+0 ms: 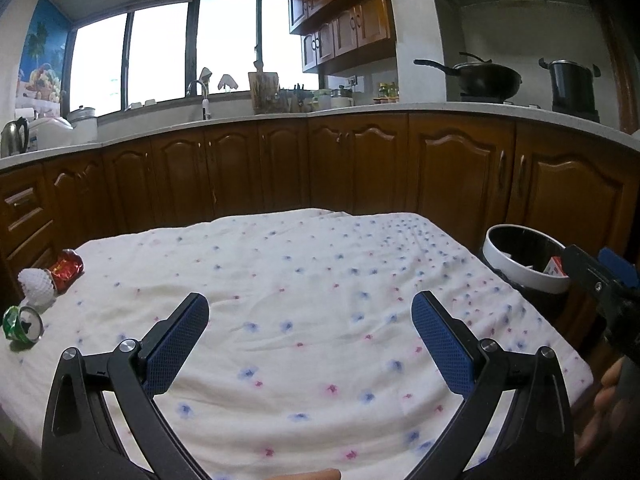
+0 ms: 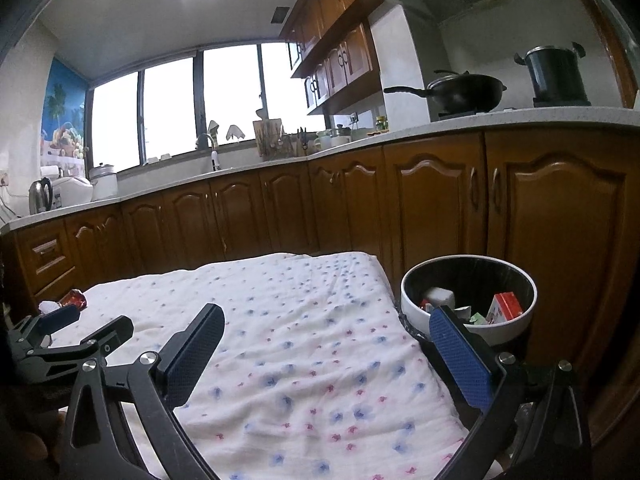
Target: Collect trash
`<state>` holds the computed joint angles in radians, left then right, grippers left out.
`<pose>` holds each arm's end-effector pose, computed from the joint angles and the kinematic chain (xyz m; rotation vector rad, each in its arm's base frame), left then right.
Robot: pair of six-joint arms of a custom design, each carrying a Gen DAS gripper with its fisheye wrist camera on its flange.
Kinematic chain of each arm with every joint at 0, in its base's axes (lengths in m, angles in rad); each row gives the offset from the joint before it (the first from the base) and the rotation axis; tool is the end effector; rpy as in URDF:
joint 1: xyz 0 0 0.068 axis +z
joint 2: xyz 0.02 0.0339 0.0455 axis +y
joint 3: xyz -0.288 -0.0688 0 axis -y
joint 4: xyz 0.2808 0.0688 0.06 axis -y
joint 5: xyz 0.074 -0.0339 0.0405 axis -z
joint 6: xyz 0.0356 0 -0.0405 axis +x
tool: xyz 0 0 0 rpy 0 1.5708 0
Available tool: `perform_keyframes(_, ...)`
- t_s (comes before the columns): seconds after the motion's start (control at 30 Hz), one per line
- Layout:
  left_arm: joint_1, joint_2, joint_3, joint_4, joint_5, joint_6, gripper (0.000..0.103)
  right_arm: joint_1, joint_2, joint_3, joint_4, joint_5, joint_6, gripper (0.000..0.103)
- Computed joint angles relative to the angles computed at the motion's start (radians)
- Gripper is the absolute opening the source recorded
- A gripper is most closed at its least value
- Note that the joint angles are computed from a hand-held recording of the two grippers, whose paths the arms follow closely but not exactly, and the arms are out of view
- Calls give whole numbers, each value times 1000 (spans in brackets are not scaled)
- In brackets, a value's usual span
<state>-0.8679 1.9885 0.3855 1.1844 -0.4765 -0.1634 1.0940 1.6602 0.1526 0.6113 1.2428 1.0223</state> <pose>0.1962 -0.2063 0.0512 0.3786 1.9089 -0.2096 0.1110 0.1415 0.0571 0.3809 1.7857 -0.0808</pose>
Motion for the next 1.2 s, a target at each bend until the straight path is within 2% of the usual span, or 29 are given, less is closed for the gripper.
perform_keyframes(0.37,1,11,5,8,-3,0,103,-6,21,-9,53,-5,-19,103)
perform_keyframes(0.63,3,12,5,9,21,6,103,2,24,-12,57,1,-15,103)
perform_keyframes(1.0,-17,16,1,31,-14,23,103,14,12,-4,3,5,16,103)
perform_keyframes(1.2,-16,13,1,27,-9,18,103,8,13,-8,24,-1,2,103)
